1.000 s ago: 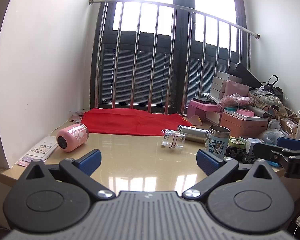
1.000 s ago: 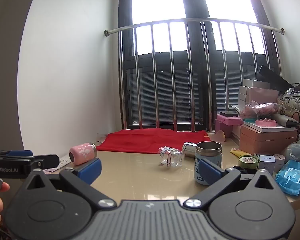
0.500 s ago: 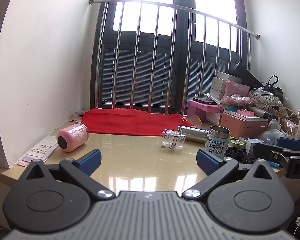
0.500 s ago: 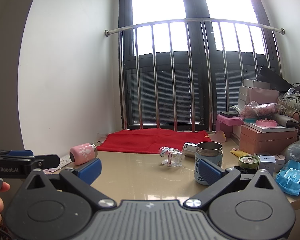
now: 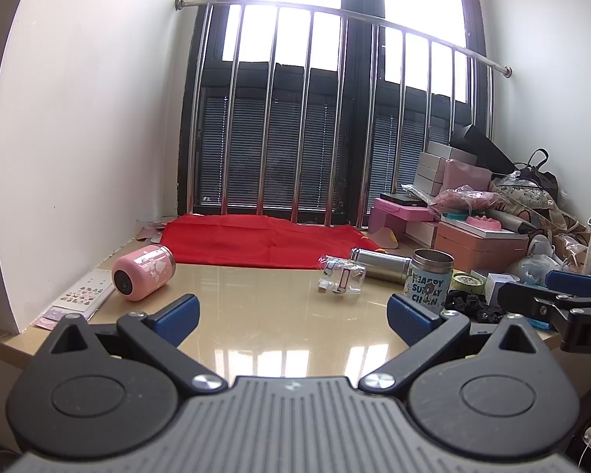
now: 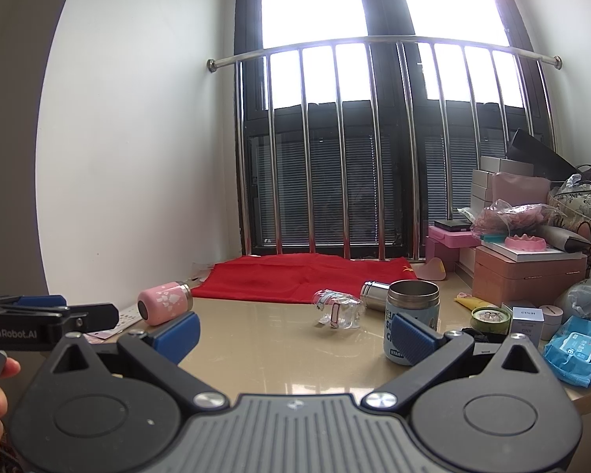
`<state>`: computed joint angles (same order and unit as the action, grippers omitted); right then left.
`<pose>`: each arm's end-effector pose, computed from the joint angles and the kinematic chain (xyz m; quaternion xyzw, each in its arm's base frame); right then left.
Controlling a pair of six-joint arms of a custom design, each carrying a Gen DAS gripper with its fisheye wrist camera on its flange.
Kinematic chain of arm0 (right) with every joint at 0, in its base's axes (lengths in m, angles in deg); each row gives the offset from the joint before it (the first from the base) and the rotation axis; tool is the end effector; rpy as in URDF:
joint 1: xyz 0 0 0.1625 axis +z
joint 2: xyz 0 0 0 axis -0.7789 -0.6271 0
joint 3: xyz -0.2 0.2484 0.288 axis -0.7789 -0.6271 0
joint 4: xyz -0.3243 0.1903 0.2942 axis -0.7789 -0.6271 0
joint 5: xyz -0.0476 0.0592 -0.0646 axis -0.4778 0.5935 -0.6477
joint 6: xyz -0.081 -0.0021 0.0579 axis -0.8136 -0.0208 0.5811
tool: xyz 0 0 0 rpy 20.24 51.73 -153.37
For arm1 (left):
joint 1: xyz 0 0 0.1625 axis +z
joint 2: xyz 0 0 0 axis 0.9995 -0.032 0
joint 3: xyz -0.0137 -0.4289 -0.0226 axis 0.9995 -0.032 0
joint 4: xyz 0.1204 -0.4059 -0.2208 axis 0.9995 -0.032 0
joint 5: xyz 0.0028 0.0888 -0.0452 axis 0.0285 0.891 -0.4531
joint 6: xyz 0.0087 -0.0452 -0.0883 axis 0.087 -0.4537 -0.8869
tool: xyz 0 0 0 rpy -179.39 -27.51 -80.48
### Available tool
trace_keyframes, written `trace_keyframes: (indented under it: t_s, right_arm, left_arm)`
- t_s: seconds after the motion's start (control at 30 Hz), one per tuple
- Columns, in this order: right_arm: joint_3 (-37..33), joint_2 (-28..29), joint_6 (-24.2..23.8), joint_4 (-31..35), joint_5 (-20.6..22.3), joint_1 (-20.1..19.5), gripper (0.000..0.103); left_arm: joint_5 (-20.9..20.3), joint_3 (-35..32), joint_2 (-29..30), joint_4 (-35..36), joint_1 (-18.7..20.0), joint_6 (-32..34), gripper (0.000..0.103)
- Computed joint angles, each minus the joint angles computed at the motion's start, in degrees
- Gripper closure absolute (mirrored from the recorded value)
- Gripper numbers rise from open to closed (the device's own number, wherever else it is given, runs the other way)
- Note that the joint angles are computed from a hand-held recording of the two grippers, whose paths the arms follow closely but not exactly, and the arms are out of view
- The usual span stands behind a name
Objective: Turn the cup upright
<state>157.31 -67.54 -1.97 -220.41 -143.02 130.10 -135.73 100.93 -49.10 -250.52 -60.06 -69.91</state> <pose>0.0771 -0.2701 0.3170 0.1529 -0.6887 0.6321 0.3207 -0.3475 -0.4069 0.0364 0.4075 0.7796 -0.4620 0.1126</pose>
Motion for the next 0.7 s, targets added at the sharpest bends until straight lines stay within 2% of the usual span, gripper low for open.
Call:
trace_keyframes:
  t_s: [0.7]
  right_arm:
    - [-0.1, 0.5, 0.0, -0.4, 0.0, 0.0, 0.0]
  left_arm:
    - [0.4, 0.0, -0.1, 0.4, -0.6, -0.5, 0.0]
